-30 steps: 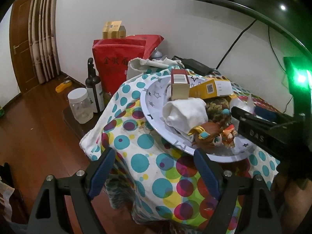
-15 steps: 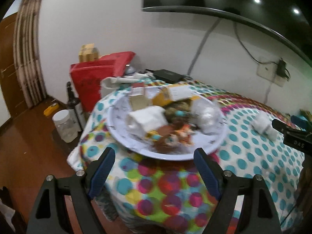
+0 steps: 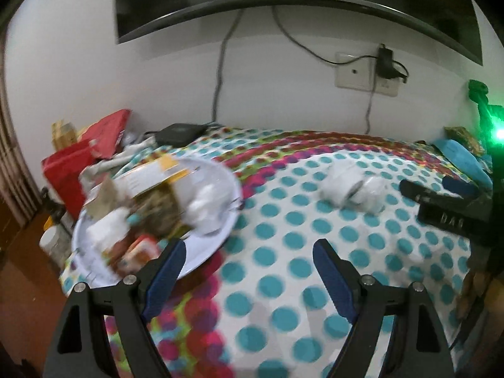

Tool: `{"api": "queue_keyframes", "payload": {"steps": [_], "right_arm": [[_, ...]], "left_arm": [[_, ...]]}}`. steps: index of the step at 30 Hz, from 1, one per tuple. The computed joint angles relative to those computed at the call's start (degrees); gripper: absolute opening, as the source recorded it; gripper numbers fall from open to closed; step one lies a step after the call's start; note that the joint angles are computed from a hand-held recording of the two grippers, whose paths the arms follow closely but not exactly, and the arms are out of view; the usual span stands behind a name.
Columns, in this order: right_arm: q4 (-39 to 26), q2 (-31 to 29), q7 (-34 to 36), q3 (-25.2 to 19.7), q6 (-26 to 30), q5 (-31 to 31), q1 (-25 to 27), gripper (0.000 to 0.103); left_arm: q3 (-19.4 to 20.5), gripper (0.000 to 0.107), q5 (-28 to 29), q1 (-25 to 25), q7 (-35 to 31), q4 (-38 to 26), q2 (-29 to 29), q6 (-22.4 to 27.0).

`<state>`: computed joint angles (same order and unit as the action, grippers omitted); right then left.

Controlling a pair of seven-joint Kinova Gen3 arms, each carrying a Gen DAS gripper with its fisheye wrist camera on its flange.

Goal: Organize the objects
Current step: 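Grasp the white cloth on the bed with the left gripper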

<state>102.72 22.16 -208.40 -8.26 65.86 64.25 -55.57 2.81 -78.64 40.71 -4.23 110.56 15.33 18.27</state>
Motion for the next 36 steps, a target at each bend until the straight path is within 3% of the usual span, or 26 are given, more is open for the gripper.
{"api": "queue_keyframes", "payload": {"steps": [6,10,17,24,33,34,36], "right_arm": [[0.4,-0.4,-0.7,0.1,-1.3,-0.8,0.7,0.096],[0.8,-0.5,-4.0,0.3,0.9,-1.4,0.0,0.096],[1.2,-0.7,-5.8,-0.3,2.0,-1.1,0.2,0.096],[0.7,-0.4,-4.4,-0.4,1.6,-1.3,0.5,0.097],[0.5,-0.5,-4.3,-0.1,1.0,-2.2,0.7,0.097],[0.6,-0.6,-4.2,-0.1,0.7,-2.4,0.9,0.097],[0.8,-0.8,-4.1,-0.1,0.0,-2.7,1.2,0.097]], "left_arm": [[10.0,0.085,9.2,-7.2,-14.0,-8.5,4.7,3.6],[19.5,0.085,14.6,-14.3,-23.3,-14.2,9.1,4.9],[27.5,0.085,28.9,-18.2,-39.6,-26.6,17.5,10.9],[16.6,0.085,45.0,-10.7,-53.4,-32.7,20.2,10.9],[13.0,0.084,51.9,-8.3,-61.2,-37.0,22.8,13.3],[14.0,0.081,53.5,-9.0,-63.3,-38.2,23.6,14.3],[13.8,0.066,55.0,-8.4,-66.0,-41.2,25.3,17.6]]}}
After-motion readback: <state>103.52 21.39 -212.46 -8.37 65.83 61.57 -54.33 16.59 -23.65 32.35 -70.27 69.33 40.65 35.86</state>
